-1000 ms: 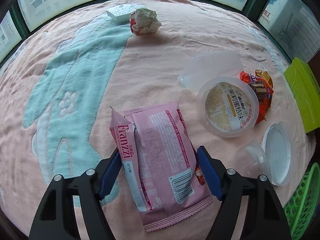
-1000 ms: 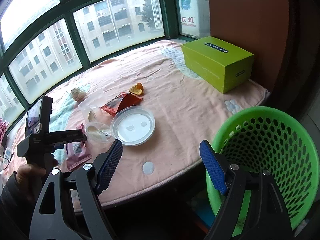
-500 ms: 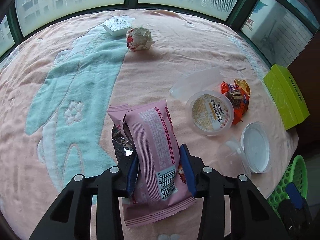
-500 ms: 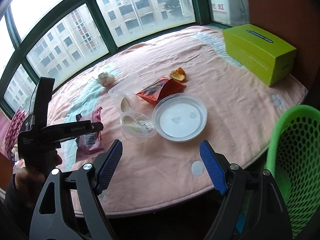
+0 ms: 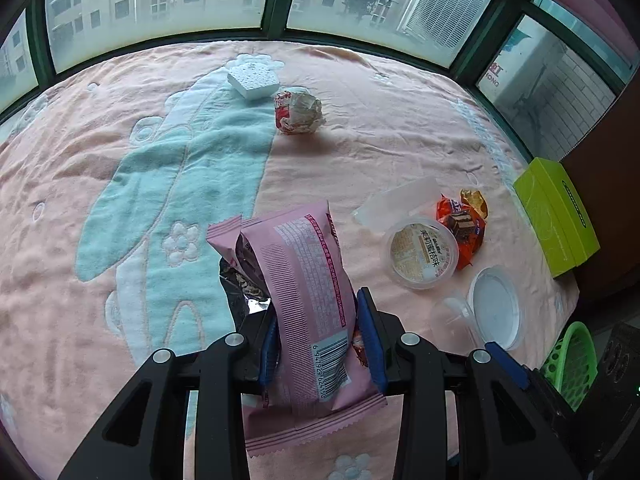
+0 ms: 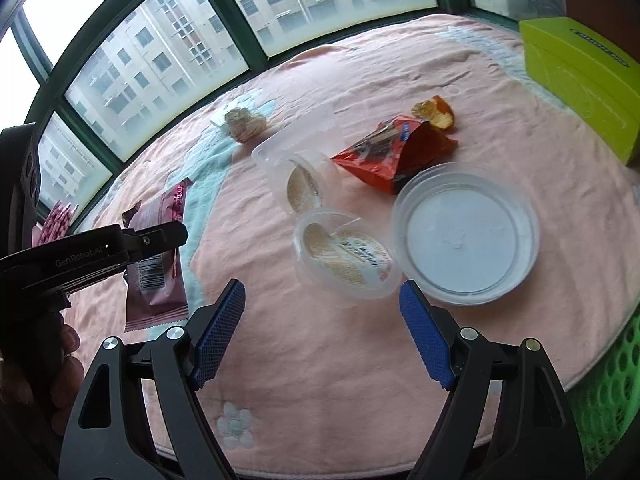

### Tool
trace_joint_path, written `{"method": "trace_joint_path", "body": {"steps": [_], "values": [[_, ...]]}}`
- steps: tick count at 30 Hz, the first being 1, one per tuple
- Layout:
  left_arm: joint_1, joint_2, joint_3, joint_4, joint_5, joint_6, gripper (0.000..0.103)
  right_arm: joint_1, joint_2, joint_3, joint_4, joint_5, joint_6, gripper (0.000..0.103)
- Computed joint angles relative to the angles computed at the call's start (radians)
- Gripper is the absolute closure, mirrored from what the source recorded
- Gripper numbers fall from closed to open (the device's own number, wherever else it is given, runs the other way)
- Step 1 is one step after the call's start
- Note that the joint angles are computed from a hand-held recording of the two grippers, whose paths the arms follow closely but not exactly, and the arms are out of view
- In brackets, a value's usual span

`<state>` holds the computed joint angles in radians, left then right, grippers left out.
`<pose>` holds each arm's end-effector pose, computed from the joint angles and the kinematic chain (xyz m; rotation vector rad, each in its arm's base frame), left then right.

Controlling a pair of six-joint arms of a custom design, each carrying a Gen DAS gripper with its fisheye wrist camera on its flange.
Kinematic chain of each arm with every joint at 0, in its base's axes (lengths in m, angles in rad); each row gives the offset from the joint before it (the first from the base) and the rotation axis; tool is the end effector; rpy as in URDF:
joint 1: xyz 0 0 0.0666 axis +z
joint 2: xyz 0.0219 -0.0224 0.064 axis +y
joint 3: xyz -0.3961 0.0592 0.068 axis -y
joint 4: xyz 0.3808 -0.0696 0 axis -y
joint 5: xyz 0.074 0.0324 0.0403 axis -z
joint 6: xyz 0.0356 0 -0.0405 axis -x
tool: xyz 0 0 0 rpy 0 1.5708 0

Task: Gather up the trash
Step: 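Grasp the round labeled cup with the right gripper while the left holds the wrapper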

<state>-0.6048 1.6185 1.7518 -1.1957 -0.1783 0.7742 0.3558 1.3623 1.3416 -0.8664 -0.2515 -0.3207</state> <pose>0.4468 -0.3016 0.4783 -0.2831 2.6128 -0.2531 0.4240 0.1666 0.4401 -0.1571 2.5108 0.5964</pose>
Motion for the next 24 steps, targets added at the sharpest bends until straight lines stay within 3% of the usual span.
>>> {"method": "trace_joint_path", "body": {"steps": [4,8,13,21,24], "values": [[0.012,-0.015,-0.018,0.005,-0.002,0.004,0.068,0.024,0.0,-0.005,0.009,-0.032,0.022,0.024],[0.022,-0.026,-0.034,0.012,0.0,0.006,0.068,0.029,-0.011,-0.009,0.026,0.006,0.036,0.024],[0.029,-0.035,-0.048,0.02,0.008,0.009,0.068,0.032,0.027,0.023,-0.001,0.046,0.079,0.018],[0.035,-0.044,-0.054,0.024,0.014,0.007,0.068,0.056,0.102,0.074,-0.025,0.143,0.133,0.018],[0.037,-0.047,-0.054,0.025,0.014,0.004,0.068,0.051,0.121,0.084,-0.028,0.134,0.127,0.018]]}}
